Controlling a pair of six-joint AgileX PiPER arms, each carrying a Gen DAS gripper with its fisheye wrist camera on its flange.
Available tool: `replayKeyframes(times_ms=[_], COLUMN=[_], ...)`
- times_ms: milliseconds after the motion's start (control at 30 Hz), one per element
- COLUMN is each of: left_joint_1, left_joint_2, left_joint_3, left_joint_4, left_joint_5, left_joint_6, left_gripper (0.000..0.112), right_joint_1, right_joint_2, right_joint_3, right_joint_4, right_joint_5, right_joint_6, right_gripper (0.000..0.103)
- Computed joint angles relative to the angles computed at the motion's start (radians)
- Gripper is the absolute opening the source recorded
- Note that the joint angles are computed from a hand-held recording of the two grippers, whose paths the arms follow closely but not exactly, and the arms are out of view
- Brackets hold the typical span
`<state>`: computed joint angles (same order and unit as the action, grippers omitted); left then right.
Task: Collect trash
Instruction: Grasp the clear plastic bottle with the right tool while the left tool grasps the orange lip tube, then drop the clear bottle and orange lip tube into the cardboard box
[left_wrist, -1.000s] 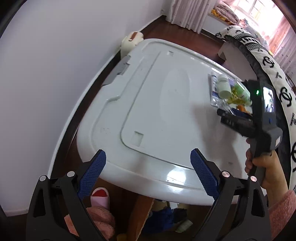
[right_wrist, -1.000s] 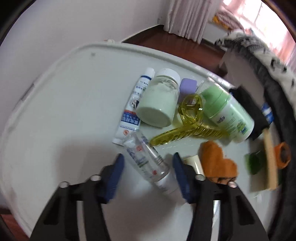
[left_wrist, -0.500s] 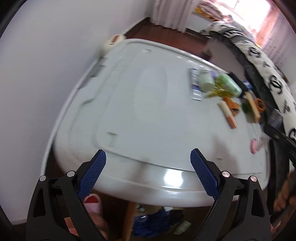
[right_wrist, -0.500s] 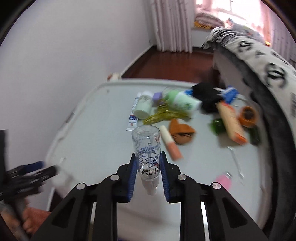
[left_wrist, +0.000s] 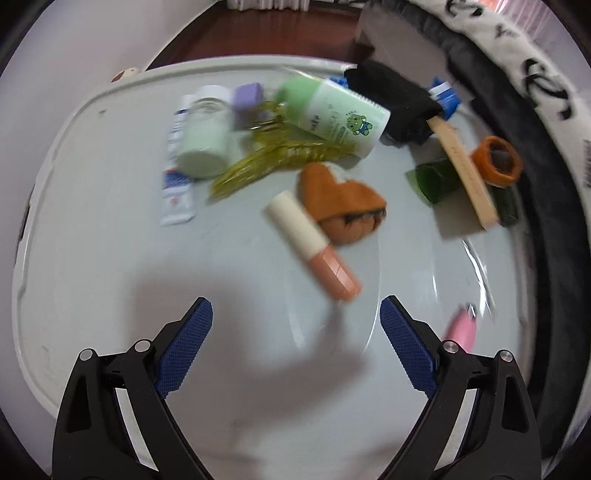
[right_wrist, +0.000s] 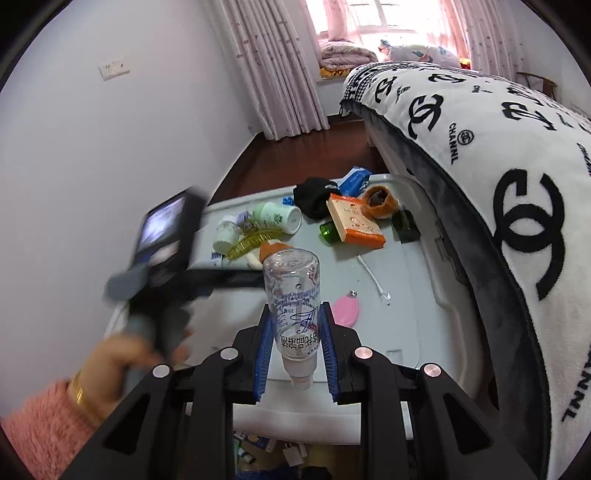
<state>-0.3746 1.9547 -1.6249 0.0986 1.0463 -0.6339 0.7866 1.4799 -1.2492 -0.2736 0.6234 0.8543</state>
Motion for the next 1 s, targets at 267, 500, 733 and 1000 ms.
replayKeyframes(times_ms=[267, 500, 733, 1000], left_joint_1=[-0.026, 0.025, -0.021, -0.179], left_joint_2=[0.137, -0.096, -0.533, -0.901], left_joint_3=[-0.169, 0.154, 0.536, 0.879], left_joint_4=[0.11, 0.02, 0.035, 0.024], left_joint_5=[0.116, -0.056, -0.087, 0.029], left_joint_6=[-0.09, 0.0, 0.053, -0.057], left_gripper=[0.023, 0.018, 0.018, 0.018], right_joint_1=[-0.042, -0.018, 0.061, 0.219], right_joint_2=[-0.023, -0.01, 0.041, 0.122], right_joint_3=[0.036, 0.026, -0.025, -0.018], right_joint_4=[0.169, 0.135, 0.136, 0.152], right_joint_5=[-0.077, -0.062, -0.007, 0.049], right_joint_6=[-0.121, -0.085, -0.088, -0.019], right_gripper=[0.025, 0.025, 0.025, 0.025])
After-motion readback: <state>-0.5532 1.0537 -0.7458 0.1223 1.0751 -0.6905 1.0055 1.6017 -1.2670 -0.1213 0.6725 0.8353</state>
